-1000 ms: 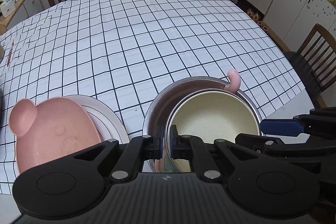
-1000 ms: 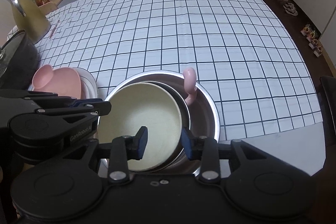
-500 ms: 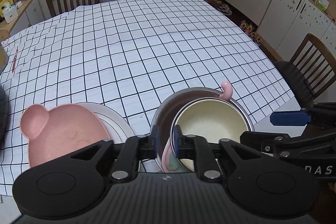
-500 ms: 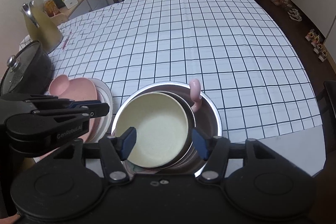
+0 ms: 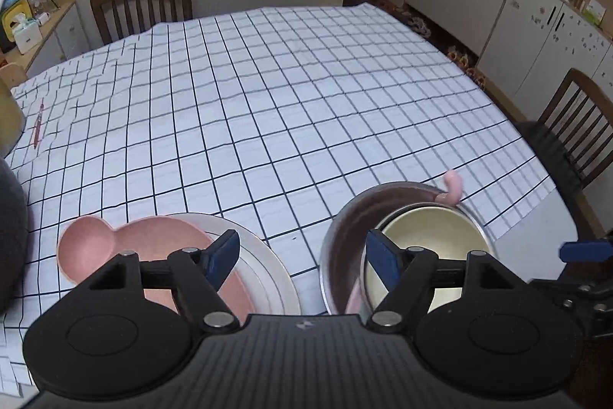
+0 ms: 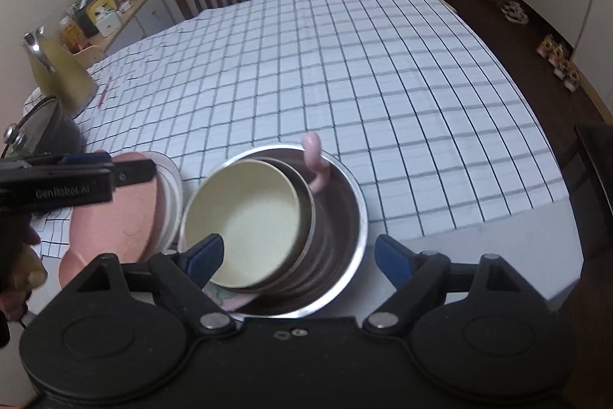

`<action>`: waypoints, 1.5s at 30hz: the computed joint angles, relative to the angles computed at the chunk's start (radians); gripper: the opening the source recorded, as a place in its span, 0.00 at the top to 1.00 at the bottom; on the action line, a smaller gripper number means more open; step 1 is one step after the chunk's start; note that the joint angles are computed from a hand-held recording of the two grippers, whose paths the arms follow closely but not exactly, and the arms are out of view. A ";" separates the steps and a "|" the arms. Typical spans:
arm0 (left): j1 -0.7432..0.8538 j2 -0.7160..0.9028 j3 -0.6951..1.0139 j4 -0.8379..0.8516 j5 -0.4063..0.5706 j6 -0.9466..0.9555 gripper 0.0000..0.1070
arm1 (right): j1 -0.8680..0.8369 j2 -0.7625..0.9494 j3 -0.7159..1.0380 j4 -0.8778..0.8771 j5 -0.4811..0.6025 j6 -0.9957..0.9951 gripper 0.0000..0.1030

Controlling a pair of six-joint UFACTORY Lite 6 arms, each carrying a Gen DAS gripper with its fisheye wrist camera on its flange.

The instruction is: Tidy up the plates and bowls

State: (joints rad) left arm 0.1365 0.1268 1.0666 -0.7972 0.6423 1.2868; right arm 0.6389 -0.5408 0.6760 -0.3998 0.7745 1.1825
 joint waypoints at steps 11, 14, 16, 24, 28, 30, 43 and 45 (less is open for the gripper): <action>-0.075 0.284 0.198 0.071 -0.018 -0.107 0.33 | -0.121 -0.067 -0.203 0.162 -0.124 -0.093 0.24; -0.093 0.318 0.206 0.083 -0.032 -0.130 0.34 | -0.144 -0.038 -0.226 0.199 -0.177 -0.109 0.27; -0.101 0.342 0.217 0.089 -0.031 -0.147 0.40 | -0.156 -0.009 -0.231 0.228 -0.208 -0.133 0.32; -0.116 0.401 0.247 0.092 0.008 -0.194 0.67 | -0.167 0.085 -0.219 0.308 -0.278 -0.212 0.52; -0.119 0.413 0.259 0.100 0.018 -0.221 0.76 | -0.161 0.109 -0.206 0.313 -0.289 -0.225 0.62; -0.117 0.414 0.262 0.101 0.036 -0.226 0.83 | -0.165 0.124 -0.198 0.325 -0.299 -0.242 0.69; -0.137 0.346 0.180 0.112 -0.031 -0.271 0.89 | -0.192 0.174 -0.161 0.283 -0.290 -0.221 0.80; -0.133 0.327 0.166 0.109 -0.035 -0.270 0.90 | -0.194 0.172 -0.150 0.273 -0.280 -0.226 0.80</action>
State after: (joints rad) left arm 0.0032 0.4543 1.2328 -0.6886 0.6077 1.0167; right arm 0.4444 -0.3690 0.5257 -0.1273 0.4948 0.9563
